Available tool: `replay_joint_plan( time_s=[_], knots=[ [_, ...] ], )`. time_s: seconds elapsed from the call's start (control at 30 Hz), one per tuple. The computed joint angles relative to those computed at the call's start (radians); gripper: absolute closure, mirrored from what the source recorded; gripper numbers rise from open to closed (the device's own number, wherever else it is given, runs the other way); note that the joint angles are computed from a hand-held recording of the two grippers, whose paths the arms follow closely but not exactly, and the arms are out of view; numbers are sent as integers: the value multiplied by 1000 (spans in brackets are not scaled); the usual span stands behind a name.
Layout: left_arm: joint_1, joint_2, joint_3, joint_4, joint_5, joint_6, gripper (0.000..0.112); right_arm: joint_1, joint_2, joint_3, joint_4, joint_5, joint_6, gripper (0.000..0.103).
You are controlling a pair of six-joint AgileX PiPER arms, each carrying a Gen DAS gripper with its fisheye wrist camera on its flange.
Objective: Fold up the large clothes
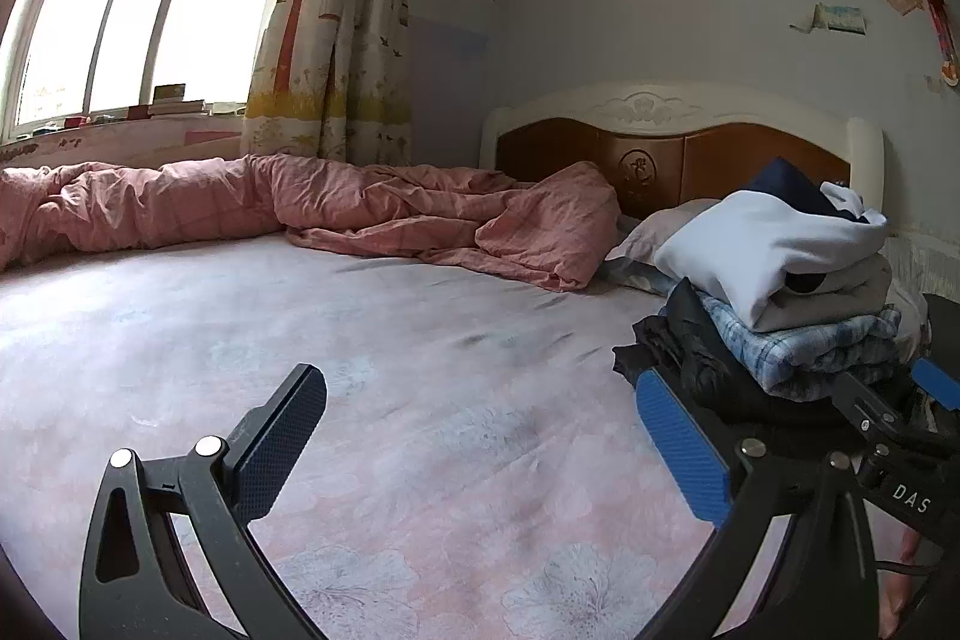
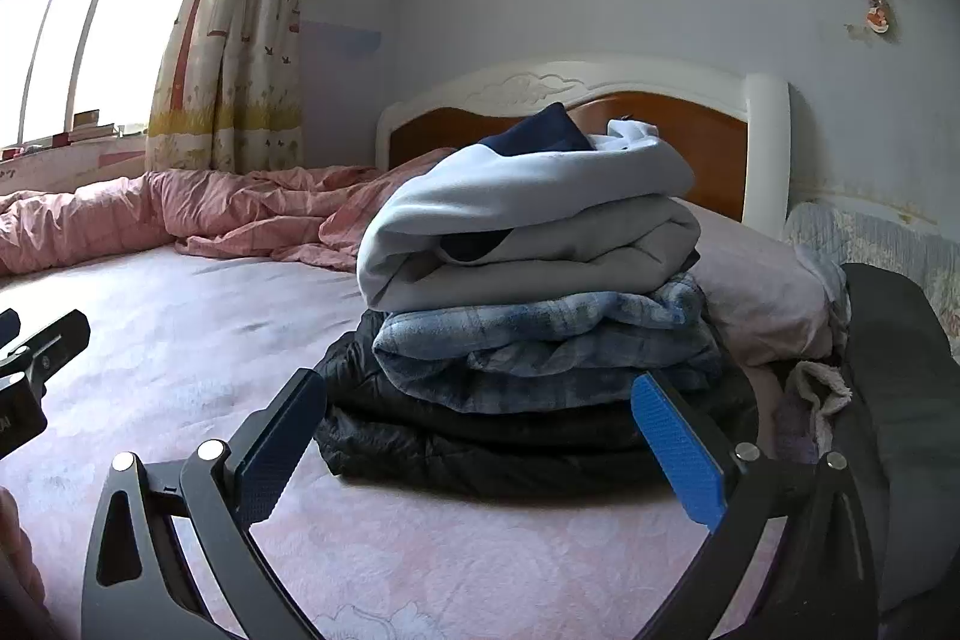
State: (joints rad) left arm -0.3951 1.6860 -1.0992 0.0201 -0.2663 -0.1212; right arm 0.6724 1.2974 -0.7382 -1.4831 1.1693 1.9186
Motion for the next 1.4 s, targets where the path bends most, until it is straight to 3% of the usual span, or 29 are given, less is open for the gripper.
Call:
replay_joint_plan(
  time_s=[0.33, 1.4],
  knots=[
    [-3, 1, -4, -11, 5, 12, 9, -32, -11, -1, 21, -48, -8, 0],
    [37, -20, 38, 155, 1, -130, 9, -43, -1, -1, 18, -62, -4, 0]
  ],
)
